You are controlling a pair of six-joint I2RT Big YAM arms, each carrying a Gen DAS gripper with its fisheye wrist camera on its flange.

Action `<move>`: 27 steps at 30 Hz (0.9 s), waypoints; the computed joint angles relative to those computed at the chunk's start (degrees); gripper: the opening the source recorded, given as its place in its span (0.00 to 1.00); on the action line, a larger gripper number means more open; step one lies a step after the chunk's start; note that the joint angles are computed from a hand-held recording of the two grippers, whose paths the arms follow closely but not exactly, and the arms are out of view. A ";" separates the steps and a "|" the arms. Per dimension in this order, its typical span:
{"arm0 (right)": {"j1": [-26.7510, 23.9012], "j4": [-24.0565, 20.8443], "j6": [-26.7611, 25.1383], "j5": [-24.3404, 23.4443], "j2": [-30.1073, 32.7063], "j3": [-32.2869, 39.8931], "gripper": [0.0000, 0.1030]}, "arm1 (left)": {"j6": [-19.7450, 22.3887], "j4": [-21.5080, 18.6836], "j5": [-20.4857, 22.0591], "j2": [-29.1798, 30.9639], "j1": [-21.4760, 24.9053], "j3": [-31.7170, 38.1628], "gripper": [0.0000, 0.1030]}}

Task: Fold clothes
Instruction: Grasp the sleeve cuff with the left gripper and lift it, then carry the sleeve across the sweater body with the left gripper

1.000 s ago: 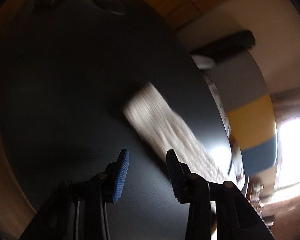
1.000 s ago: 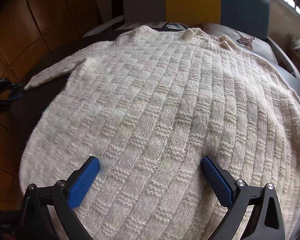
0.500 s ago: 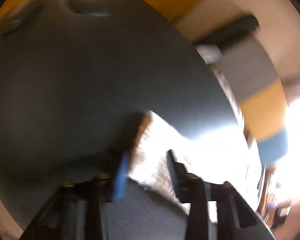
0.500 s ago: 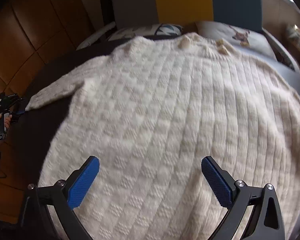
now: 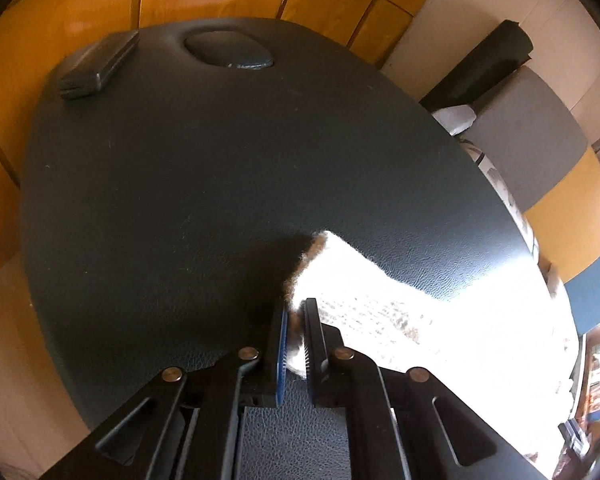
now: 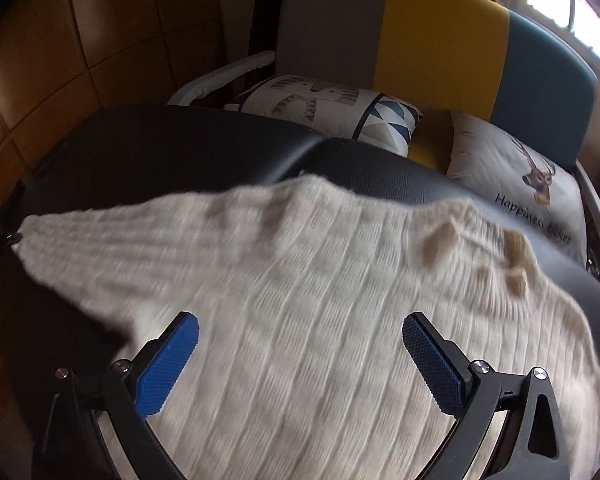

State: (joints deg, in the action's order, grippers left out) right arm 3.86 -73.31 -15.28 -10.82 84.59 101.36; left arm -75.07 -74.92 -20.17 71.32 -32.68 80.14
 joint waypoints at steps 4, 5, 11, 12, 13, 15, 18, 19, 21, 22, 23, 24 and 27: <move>1.48 -1.77 1.98 9.38 7.00 6.32 1.00 | -3.42 -3.60 -2.88 0.59 -1.65 0.72 0.06; 1.53 -2.98 3.22 11.81 8.65 7.49 1.00 | -3.89 -4.45 -3.60 1.00 -2.16 1.05 0.06; -0.09 -1.11 9.78 7.83 9.70 6.75 1.00 | -2.37 -5.72 -3.41 5.65 0.08 5.49 0.07; -0.18 -1.05 10.47 7.45 9.78 6.83 1.00 | -2.41 -5.98 -3.10 5.86 0.37 5.84 0.09; -0.16 -1.26 10.94 7.31 9.89 7.13 1.00 | -2.38 -5.59 -2.21 5.86 0.69 6.01 0.10; -0.51 -1.58 10.91 6.42 9.44 7.23 1.00 | -2.62 -5.68 -1.16 5.97 0.84 7.00 0.13; -1.19 -2.04 10.53 4.84 8.56 7.22 1.00 | -3.27 -7.34 -2.56 6.46 -0.27 9.78 0.13; -1.75 -1.25 10.36 3.76 7.34 6.30 1.00 | -3.50 -8.15 -3.72 6.71 -0.96 11.02 0.13; -3.38 0.91 9.95 0.82 3.81 3.46 1.00 | -3.77 -7.72 -4.99 6.82 -2.45 12.90 0.14; -4.35 1.41 9.67 -0.74 1.97 2.07 1.00 | -3.76 -6.74 -5.23 7.15 -3.57 14.10 0.15; -5.66 1.75 9.23 -2.52 0.11 0.71 1.00 | -3.46 -5.96 -5.26 7.91 -4.65 15.62 0.15; -7.31 1.98 8.69 -4.29 -1.79 -0.75 1.00 | -2.48 -5.18 -4.92 9.22 -5.84 17.45 0.16; -14.26 1.56 6.60 -9.45 -7.51 -5.16 1.00 | 2.16 -2.44 -2.72 14.87 -9.75 24.46 0.16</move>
